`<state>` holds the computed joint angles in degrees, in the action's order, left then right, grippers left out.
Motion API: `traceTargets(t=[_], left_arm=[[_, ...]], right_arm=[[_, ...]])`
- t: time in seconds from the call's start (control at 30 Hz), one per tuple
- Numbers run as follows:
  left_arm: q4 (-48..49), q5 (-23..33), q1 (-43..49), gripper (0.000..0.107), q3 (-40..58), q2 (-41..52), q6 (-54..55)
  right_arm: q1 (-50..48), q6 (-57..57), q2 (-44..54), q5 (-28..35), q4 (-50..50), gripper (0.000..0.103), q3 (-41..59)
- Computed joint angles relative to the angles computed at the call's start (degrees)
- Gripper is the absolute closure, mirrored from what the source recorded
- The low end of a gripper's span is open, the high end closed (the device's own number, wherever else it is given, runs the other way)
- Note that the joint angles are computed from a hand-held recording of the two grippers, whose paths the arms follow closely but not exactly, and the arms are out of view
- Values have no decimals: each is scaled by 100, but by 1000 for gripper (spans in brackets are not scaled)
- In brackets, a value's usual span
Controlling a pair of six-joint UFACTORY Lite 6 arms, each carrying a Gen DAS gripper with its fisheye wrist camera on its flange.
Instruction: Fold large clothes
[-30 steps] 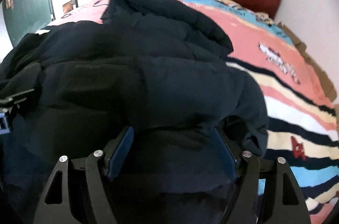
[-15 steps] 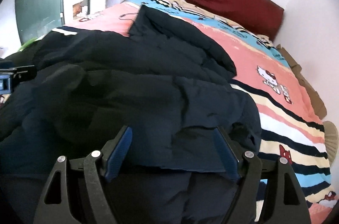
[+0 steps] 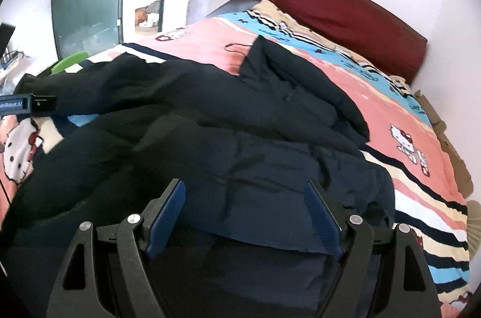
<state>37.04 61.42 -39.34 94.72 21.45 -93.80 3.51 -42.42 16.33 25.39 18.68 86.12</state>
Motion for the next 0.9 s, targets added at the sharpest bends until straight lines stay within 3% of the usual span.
traceTargets(t=[0.2, 0.4, 0.6, 0.9], left_arm=[[340, 328, 298, 4, -1734, -1658, -419], [394, 196, 584, 4, -2976, -2850, -562], [355, -792, 704, 4, -3892, -3364, -947], [701, -2824, 1071, 4, -4983, -3708, -1892]], right_arm=[[331, 240, 358, 900, 131, 22, 653], [871, 896, 363, 1072, -263, 22, 740], [1438, 1733, 455, 1202, -1043, 22, 913], [1944, 2433, 670, 1240, -1812, 22, 1080]])
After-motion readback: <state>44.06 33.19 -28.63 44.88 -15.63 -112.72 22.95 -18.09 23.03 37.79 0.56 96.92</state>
